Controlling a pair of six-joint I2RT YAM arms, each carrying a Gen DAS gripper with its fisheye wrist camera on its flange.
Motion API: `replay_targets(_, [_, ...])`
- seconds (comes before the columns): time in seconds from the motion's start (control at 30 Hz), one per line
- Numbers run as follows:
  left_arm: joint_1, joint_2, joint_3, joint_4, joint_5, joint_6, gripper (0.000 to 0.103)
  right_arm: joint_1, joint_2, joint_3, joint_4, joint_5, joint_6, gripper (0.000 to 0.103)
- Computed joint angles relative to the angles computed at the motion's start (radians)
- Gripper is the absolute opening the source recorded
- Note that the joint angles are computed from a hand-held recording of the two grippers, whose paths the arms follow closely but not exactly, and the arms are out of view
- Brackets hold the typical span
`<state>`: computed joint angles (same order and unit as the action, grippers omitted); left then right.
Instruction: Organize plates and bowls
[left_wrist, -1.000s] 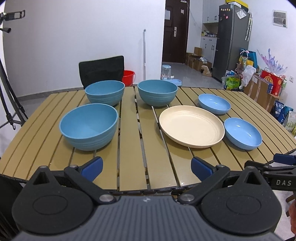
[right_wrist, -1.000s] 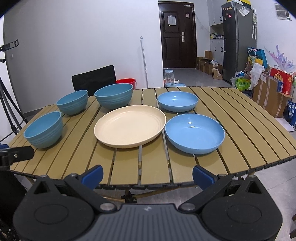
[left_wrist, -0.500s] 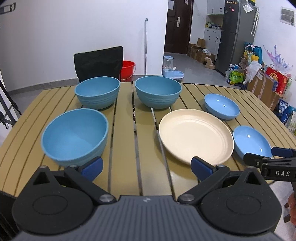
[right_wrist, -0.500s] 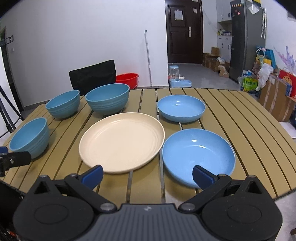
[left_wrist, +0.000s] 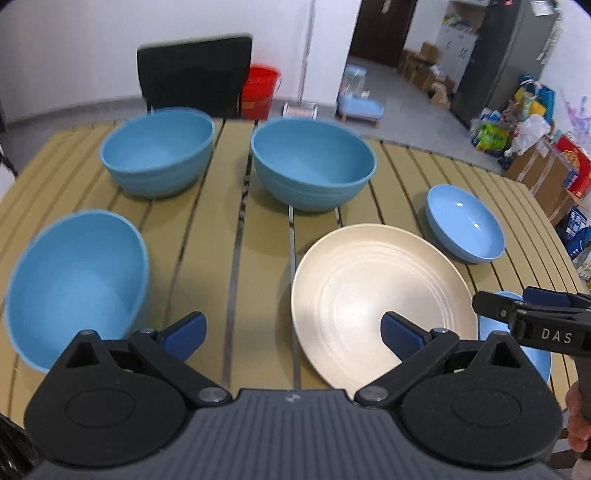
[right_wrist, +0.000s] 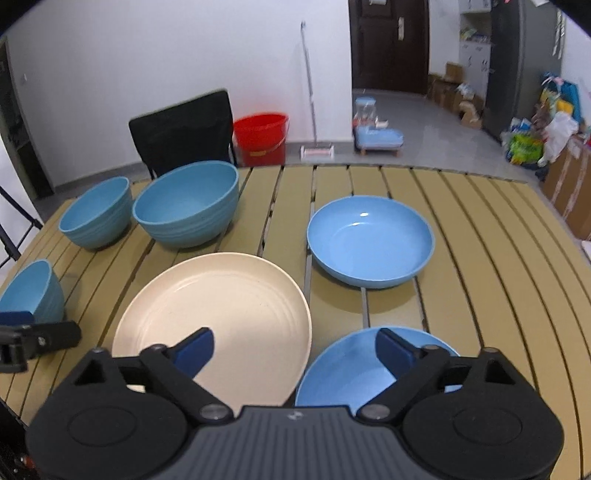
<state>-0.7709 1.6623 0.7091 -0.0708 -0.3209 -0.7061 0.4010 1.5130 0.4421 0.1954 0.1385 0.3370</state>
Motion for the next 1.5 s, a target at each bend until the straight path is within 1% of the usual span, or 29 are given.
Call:
replay_targets(0.1, [0.048,0.091,0.090,-0.059,0.051,-0.037,0.099,-0.049,0.102,0.091,-0.023,-0.041,-0.018,0.083])
replay_targets(0.17, [0.079,0.147,0.148,-0.098,0.071,-0.061,0.087,-0.077,0.169,0.145,-0.036,-0.063,-0.020,0.076])
replay_targets(0.2, [0.091,0.176,0.175,-0.111,0.081,-0.067,0.084,-0.087,0.197,0.166,-0.041,-0.074,-0.014,0.075])
replay_targets(0.27, [0.120,0.214,0.208,-0.130,0.114,-0.081,0.075,-0.108,0.249,0.204,-0.052,-0.100,-0.003,0.064])
replay_targets(0.4, [0.154,0.279,0.252,-0.136,0.160,-0.091,0.063,-0.126,0.319,0.252,-0.063,-0.121,0.001,0.052])
replay_targets(0.47, [0.157,0.305,0.264,-0.132,0.171,-0.100,0.048,-0.128,0.338,0.264,-0.055,-0.143,0.006,0.041])
replay_targets(0.5, [0.159,0.314,0.267,-0.130,0.181,-0.104,0.045,-0.129,0.347,0.265,-0.046,-0.160,0.011,0.039])
replay_targets(0.53, [0.163,0.322,0.269,-0.127,0.193,-0.110,0.041,-0.126,0.357,0.269,-0.041,-0.171,0.015,0.034])
replay_targets(0.57, [0.161,0.329,0.272,-0.128,0.202,-0.123,0.039,-0.125,0.364,0.274,-0.041,-0.173,0.015,0.029])
replay_targets(0.6, [0.162,0.334,0.272,-0.125,0.209,-0.129,0.037,-0.119,0.374,0.281,-0.042,-0.171,0.020,0.027])
replay_targets(0.7, [0.159,0.340,0.264,-0.104,0.207,-0.125,0.024,-0.117,0.390,0.286,-0.037,-0.168,0.038,0.020])
replay_targets(0.73, [0.156,0.338,0.263,-0.098,0.205,-0.118,0.015,-0.124,0.382,0.276,-0.031,-0.178,0.044,0.015])
replay_targets(0.77, [0.153,0.337,0.265,-0.102,0.198,-0.115,0.015,-0.132,0.379,0.266,-0.018,-0.196,0.055,0.011])
replay_targets(0.8, [0.150,0.335,0.265,-0.105,0.194,-0.114,0.015,-0.138,0.377,0.256,-0.005,-0.211,0.062,0.010])
replay_targets(0.97, [0.152,0.295,0.230,-0.086,0.190,-0.110,0.013,-0.149,0.347,0.203,0.037,-0.228,0.092,0.008])
replay_targets(1.17, [0.143,0.188,0.150,-0.089,0.141,-0.101,0.012,-0.111,0.247,0.134,0.049,-0.207,0.124,0.006])
replay_targets(1.37, [0.149,0.048,0.029,-0.087,0.115,-0.087,0.012,-0.031,0.125,0.057,0.061,-0.180,0.183,0.006])
replay_targets(1.5, [0.149,-0.027,-0.037,-0.097,0.083,-0.071,0.012,0.046,0.074,0.009,0.084,-0.145,0.226,0.006])
